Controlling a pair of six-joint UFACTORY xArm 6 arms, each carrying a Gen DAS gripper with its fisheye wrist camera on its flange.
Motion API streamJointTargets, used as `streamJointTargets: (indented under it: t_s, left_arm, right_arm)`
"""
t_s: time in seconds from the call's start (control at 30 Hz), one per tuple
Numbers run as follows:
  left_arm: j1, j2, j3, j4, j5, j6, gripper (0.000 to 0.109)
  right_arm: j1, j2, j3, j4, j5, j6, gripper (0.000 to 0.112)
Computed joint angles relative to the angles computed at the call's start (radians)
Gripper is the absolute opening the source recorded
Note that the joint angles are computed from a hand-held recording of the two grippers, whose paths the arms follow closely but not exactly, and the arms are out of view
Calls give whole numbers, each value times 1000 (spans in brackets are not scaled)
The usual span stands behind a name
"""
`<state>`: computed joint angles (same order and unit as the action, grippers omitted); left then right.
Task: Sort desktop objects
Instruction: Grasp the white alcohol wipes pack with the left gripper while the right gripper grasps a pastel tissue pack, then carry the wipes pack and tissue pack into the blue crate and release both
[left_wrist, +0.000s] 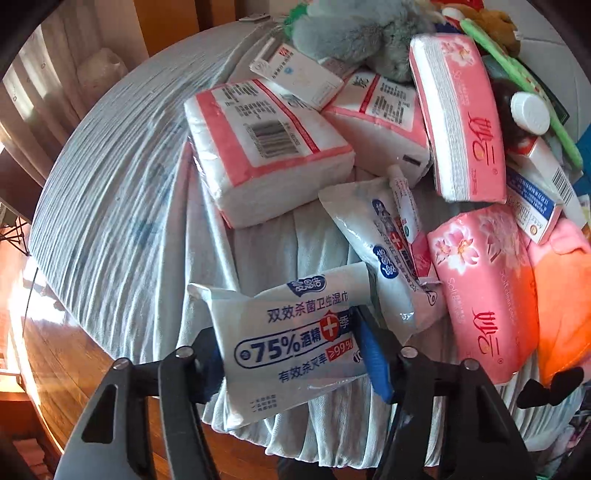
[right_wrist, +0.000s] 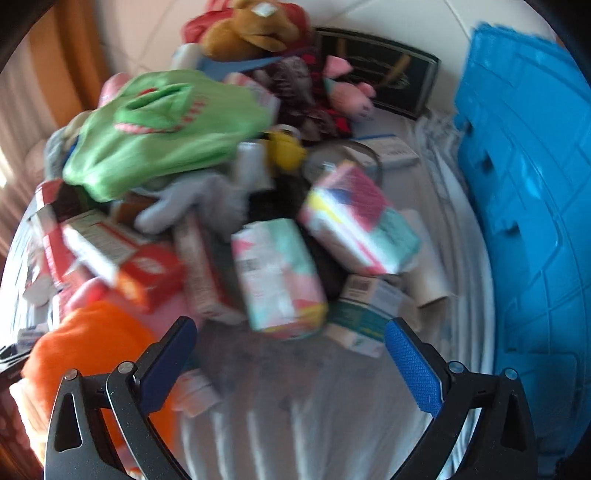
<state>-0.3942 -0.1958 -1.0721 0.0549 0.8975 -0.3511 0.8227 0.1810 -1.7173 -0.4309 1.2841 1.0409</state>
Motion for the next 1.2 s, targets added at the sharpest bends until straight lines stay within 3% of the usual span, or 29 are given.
streamJointTargets:
  t_s: [0.07, 0.17, 0.3, 0.43, 0.53, 0.57, 0.6, 0.67, 0.8, 0.9, 0.97, 1.2]
  left_arm:
    - [12, -20, 2, 8, -25, -3, 42]
    - [21, -14, -14, 83, -27, -23, 42]
    - [5, 13, -27, 68, -37, -51, 42]
    - [7, -12, 8, 30, -38, -62, 45]
    - [20, 10, 11, -2, -35, -100, 59]
    - [20, 16, 16, -22, -40, -91, 59]
    - [19, 11, 28, -28, -58, -89, 57]
    - [9, -17, 43, 4, -84, -100, 41]
    - [-17, -69, 19, 88, -71, -157, 25]
    - [-57, -77, -30, 197, -50, -239, 23]
    - [-44, -59, -63, 230, -67, -225, 22]
    - [-166, -8, -275, 412, -72, -262, 22]
  right_arm:
    - [-36, -62, 90, 19, -39, 40, 103]
    - [-71, -109, 171, 66, -112, 31, 103]
    - [-73, -93, 166, 111, -166, -45, 101]
    - [-63, -34, 114, 108, -164, -101, 75]
    - [-70, 2, 95, 125, -175, -123, 71]
    - [-71, 16, 83, 129, -170, -132, 51]
    - [-74, 16, 88, 135, -177, -138, 45]
    - [-70, 9, 89, 125, -172, -133, 44]
    - [-51, -13, 72, 82, -148, -134, 44]
    - [-27, -44, 54, 25, -118, -126, 44]
    - [-12, -64, 33, -21, -102, -117, 44]
    - [53, -128, -75, -206, -28, -70, 44]
